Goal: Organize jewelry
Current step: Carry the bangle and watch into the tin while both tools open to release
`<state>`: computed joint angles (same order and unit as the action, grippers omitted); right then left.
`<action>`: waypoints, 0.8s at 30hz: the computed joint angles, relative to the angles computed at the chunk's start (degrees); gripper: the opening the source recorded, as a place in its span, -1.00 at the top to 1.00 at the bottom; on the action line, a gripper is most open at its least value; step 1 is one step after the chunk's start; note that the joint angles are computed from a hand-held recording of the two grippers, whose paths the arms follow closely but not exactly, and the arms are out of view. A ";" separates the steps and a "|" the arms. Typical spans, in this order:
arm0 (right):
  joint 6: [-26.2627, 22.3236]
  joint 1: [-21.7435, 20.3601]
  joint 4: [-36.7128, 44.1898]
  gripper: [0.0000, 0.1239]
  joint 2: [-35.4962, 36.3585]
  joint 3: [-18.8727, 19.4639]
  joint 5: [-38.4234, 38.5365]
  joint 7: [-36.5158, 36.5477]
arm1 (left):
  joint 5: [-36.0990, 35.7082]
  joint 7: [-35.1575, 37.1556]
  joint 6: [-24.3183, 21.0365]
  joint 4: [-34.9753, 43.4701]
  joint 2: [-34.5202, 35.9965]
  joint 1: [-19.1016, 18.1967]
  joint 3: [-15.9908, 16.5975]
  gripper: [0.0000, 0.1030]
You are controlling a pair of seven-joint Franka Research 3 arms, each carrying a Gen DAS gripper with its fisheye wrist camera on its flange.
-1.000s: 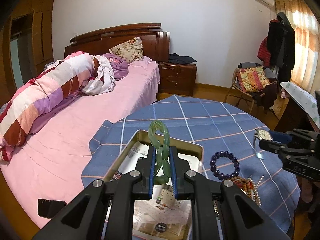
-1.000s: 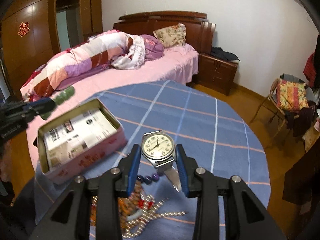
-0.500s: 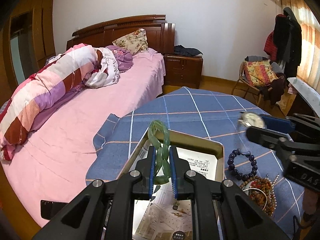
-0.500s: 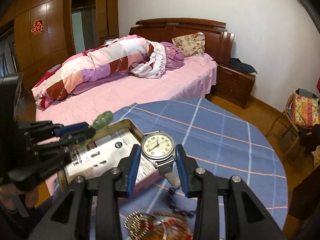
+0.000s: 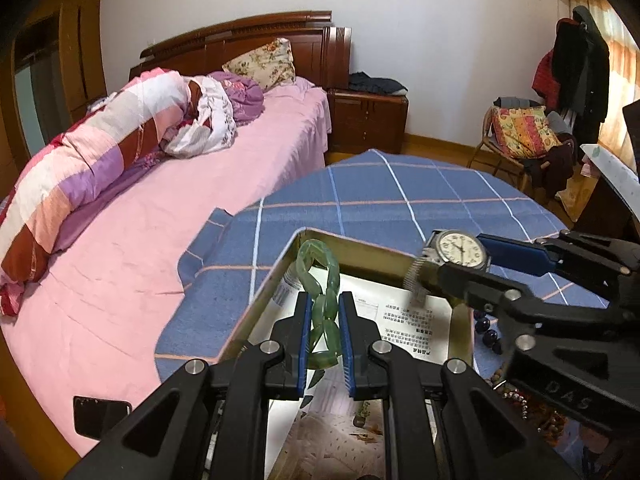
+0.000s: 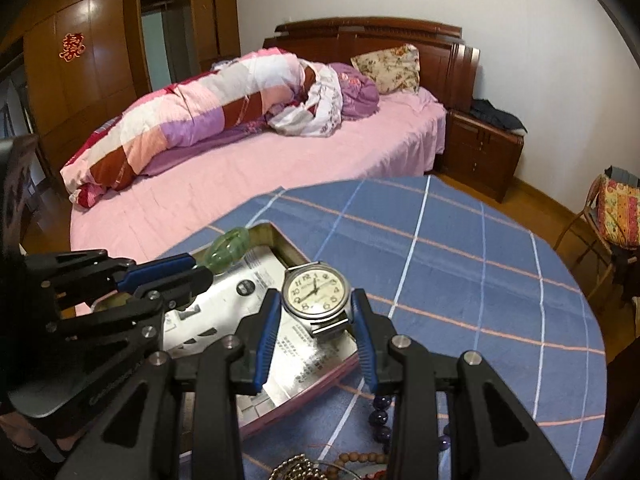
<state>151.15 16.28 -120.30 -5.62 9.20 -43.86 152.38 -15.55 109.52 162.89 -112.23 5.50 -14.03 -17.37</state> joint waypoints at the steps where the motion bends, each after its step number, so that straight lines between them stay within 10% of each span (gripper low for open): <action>1: 0.14 0.00 0.13 0.38 0.50 -0.10 0.39 -0.31 | -0.12 0.03 -0.37 0.26 0.33 0.00 -0.05 0.75; 24: -1.42 2.14 0.36 0.16 2.51 -2.00 1.69 -0.18 | 6.04 -4.97 -1.97 1.43 2.20 0.37 0.13 0.48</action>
<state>149.74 18.42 -119.94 -3.12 7.20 -42.17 152.20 -9.51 104.55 160.92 -110.80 7.71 -13.66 -17.24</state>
